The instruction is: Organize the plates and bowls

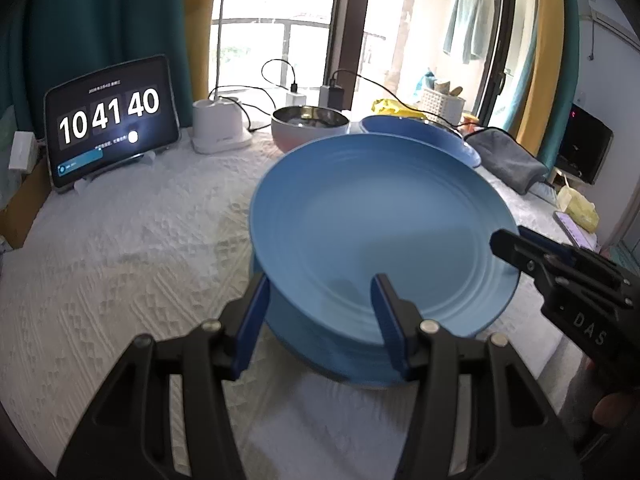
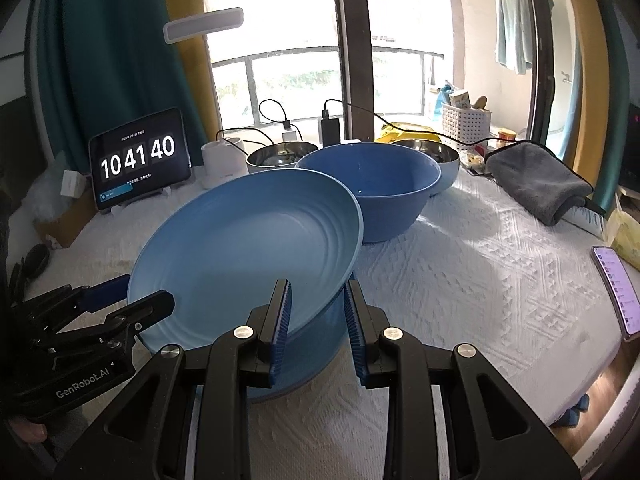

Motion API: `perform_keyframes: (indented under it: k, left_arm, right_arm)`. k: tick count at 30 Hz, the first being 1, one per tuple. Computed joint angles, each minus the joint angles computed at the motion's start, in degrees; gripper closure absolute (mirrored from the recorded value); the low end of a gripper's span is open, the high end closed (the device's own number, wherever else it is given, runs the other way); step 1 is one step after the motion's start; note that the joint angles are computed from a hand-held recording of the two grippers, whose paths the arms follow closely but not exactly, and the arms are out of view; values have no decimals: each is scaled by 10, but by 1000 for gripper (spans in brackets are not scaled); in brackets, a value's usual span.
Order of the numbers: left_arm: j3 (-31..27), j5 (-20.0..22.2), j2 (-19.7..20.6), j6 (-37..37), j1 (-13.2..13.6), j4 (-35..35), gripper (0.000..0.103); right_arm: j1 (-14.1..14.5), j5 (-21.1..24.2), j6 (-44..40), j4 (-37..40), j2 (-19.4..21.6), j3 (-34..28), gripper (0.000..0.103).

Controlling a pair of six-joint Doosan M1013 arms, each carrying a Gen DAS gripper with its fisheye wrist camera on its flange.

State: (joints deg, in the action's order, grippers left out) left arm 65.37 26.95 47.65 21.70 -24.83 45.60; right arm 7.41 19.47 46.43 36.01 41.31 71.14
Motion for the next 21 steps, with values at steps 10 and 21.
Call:
perform_keyframes:
  k: [10, 21]
  left_arm:
    - [11, -4, -5, 11, -1, -16, 49]
    - [8, 5, -1, 38, -2, -50, 49]
  right_arm:
    - [0, -6, -13, 11, -6, 14, 74]
    - [-2, 7, 0, -1, -6, 18, 74]
